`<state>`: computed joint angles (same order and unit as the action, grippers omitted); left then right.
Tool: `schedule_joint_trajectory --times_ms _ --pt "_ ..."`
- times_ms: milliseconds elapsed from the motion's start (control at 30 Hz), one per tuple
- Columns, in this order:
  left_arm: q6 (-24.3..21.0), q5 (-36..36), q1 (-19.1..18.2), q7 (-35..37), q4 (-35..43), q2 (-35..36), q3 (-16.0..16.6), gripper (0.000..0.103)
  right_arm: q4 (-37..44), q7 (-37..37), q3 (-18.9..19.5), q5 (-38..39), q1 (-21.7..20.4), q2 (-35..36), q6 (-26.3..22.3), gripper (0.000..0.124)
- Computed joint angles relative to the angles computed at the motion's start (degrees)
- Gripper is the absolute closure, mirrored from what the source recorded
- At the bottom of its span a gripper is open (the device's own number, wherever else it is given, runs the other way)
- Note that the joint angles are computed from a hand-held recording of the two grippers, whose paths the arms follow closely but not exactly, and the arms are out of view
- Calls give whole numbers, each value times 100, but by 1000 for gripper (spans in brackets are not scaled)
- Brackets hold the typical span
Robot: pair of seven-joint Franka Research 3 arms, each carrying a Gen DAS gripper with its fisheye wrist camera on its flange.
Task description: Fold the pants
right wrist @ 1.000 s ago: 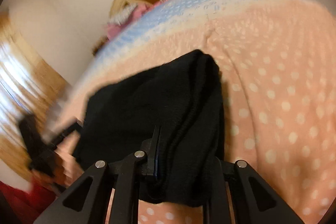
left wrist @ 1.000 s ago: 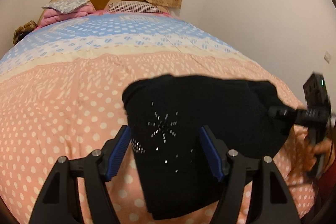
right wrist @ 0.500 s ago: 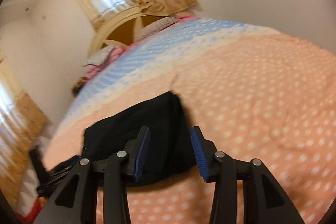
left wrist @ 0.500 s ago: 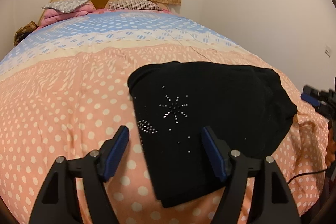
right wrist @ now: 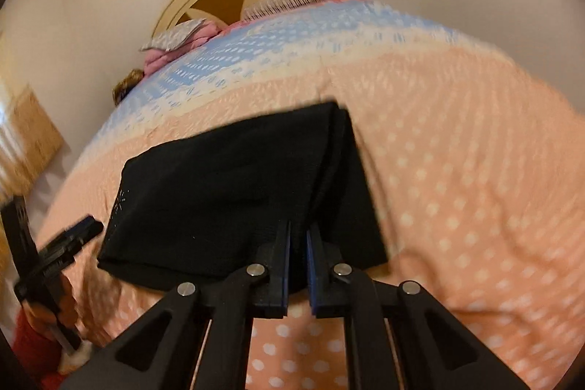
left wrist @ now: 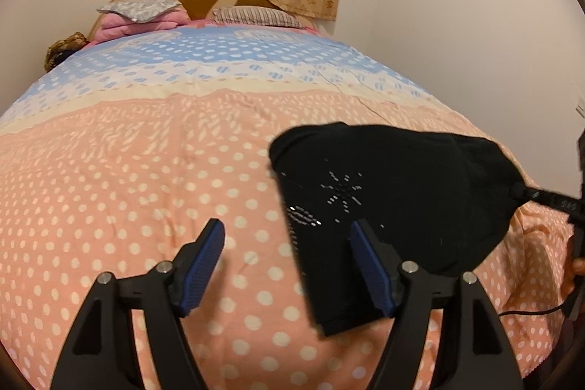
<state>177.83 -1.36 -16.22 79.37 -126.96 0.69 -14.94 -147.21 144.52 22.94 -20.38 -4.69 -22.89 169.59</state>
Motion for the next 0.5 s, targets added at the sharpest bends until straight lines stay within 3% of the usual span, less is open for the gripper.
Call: schedule_joint_trajectory --times_ms 67,133,267,400,467,500 --pt "0 19 11 -43 32 24 8 29 37 -14 60 -145 -120 -209 -222 117" --pt "3 -260 26 206 39 40 -40 29 27 -148 -147 -37 9 -248 -410 117" --pt "-64 -258 16 329 53 76 -64 29 120 -140 -284 -82 132 161 -936 117" --pt "-118 -107 17 268 122 123 -86 29 -214 173 -507 -245 196 12 -187 115" --pt "-65 13 15 222 158 124 -77 29 -247 -66 -673 64 362 -42 -135 112" --pt "-26 266 -4 56 209 145 -35 29 -239 53 -514 50 205 -151 -177 110"
